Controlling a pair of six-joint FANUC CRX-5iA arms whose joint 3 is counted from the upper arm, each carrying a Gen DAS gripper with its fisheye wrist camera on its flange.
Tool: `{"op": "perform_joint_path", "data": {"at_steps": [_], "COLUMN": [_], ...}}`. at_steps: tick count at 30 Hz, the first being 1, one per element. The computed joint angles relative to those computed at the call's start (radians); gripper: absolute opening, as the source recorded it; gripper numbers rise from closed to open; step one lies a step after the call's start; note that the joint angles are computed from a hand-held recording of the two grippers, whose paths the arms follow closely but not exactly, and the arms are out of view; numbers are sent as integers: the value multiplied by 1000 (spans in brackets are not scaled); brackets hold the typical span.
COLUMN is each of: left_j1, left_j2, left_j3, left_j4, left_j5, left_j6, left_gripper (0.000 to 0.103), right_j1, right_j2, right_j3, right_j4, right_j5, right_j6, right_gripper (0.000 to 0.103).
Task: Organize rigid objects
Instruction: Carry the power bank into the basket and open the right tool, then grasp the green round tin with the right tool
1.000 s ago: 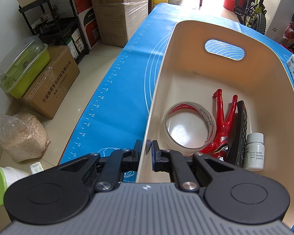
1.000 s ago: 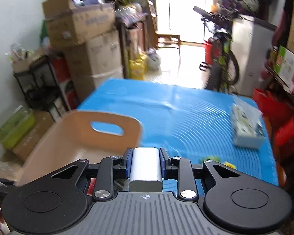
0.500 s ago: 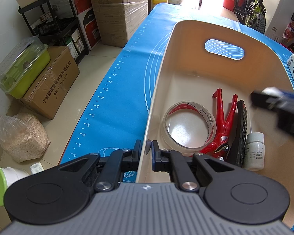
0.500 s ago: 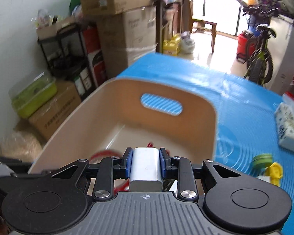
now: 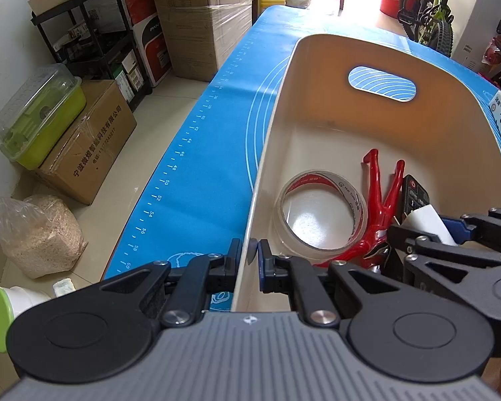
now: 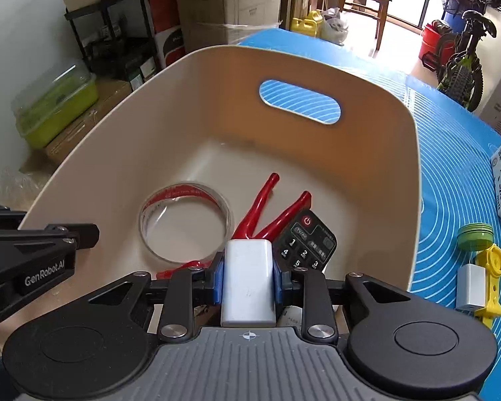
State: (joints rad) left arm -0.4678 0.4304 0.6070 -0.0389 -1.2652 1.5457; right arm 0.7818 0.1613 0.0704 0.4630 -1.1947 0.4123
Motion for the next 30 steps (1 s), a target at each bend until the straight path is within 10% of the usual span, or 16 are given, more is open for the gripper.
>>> {"op": "perform_joint_path", "data": {"at_steps": [9, 30], "left_j1": [0, -6], "left_j2": [1, 5], "left_j3": [1, 11], "left_j4": [-5, -18], "left_j5": [0, -9], "left_j6": [-2, -5], "left_gripper": [12, 13], "right_j1": [19, -106], "right_j2": [-71, -267], "right_j3": [-54, -306], "right_j4": [92, 209], "right_j5": [33, -84], "right_j6": [-19, -158], "right_gripper": [64, 70]}}
